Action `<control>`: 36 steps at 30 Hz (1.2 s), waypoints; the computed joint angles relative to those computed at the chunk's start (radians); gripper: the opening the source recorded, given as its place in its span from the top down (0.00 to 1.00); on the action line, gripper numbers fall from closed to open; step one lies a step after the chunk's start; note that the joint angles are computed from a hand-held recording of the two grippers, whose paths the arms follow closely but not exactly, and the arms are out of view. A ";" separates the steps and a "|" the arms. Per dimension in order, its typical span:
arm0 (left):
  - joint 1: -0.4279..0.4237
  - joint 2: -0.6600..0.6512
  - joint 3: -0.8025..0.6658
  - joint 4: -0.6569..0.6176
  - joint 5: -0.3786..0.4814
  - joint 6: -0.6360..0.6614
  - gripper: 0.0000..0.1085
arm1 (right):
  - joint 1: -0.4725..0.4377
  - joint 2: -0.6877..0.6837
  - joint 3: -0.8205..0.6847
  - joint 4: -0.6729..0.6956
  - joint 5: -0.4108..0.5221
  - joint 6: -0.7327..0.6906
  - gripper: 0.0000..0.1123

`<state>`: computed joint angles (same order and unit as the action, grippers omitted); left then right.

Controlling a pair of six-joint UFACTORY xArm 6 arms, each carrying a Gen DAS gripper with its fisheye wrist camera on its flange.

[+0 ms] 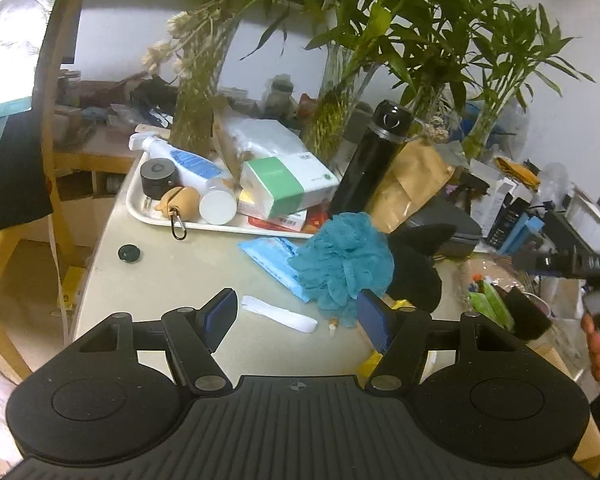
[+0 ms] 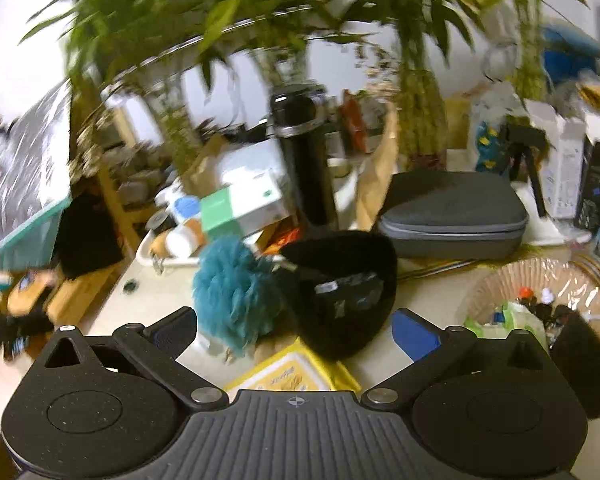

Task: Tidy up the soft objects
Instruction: 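Move the right tool toward the black bowl on the desk, then grasp the small black box inside the black bowl with the right tool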

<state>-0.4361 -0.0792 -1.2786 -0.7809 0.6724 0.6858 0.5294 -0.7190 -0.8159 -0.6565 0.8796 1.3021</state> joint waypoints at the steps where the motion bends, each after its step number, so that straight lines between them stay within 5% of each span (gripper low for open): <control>1: -0.005 0.006 -0.005 0.003 -0.004 0.004 0.40 | -0.018 0.002 0.002 -0.002 -0.018 0.010 0.08; 13: -0.025 0.012 -0.006 0.033 -0.045 -0.049 0.40 | -0.119 -0.031 0.061 0.011 -0.070 -0.012 0.11; 26: -0.019 -0.005 0.002 0.084 -0.055 -0.071 0.40 | -0.287 0.073 0.106 0.310 -0.270 -0.249 0.28; 36: -0.009 0.007 -0.019 0.123 -0.017 -0.118 0.40 | -0.349 0.186 0.097 0.482 -0.378 -0.339 0.32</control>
